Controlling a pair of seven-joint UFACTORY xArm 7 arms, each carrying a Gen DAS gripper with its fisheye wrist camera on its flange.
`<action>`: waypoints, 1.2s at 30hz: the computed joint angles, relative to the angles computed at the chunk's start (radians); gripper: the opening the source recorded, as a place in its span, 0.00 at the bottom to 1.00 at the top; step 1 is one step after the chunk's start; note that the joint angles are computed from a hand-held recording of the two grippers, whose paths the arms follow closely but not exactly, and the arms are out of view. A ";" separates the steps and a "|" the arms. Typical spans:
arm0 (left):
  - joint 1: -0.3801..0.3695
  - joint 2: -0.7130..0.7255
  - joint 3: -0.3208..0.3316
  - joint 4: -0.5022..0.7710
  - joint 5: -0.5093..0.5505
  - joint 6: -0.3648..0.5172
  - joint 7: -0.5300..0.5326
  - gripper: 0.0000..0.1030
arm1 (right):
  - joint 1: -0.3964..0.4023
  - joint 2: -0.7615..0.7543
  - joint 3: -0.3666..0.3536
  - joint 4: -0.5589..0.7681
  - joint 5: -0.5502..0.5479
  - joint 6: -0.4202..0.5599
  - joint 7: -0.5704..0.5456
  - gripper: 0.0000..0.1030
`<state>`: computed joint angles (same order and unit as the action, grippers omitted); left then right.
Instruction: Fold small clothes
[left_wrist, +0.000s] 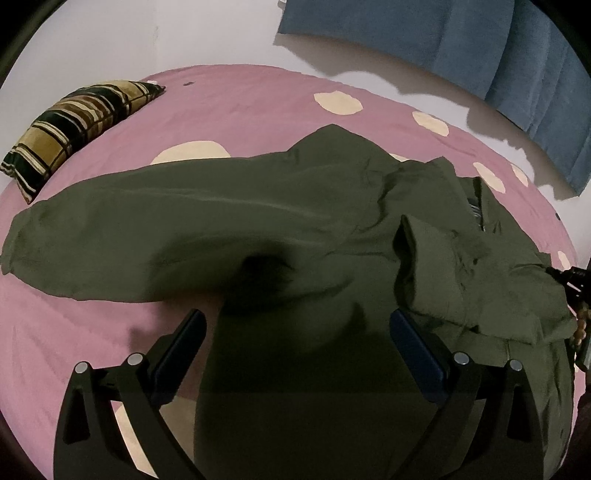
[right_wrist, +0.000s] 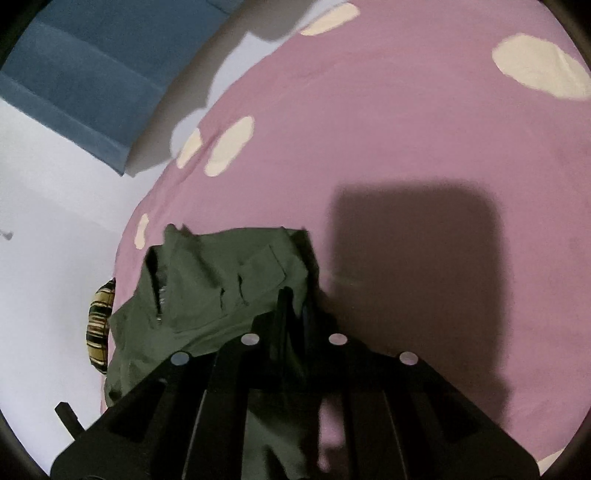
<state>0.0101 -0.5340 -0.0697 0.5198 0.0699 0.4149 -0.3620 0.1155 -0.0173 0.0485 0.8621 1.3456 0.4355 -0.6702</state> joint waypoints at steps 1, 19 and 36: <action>0.001 0.002 -0.002 0.000 0.003 -0.001 0.001 0.96 | -0.001 0.006 -0.001 0.002 0.011 0.002 -0.013 0.07; 0.064 -0.114 0.090 -0.049 -0.031 0.060 0.028 0.96 | 0.331 -0.153 0.062 0.000 0.121 -0.104 -0.053 0.52; 0.223 -0.187 0.422 -0.068 -0.211 0.111 0.393 0.96 | 0.338 0.156 0.252 0.195 -0.132 -0.116 0.124 0.59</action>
<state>0.2335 -0.7209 0.3525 0.4514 -0.1406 0.5260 0.0307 0.4530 0.1383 0.3005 1.0576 1.2135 0.3193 -0.5459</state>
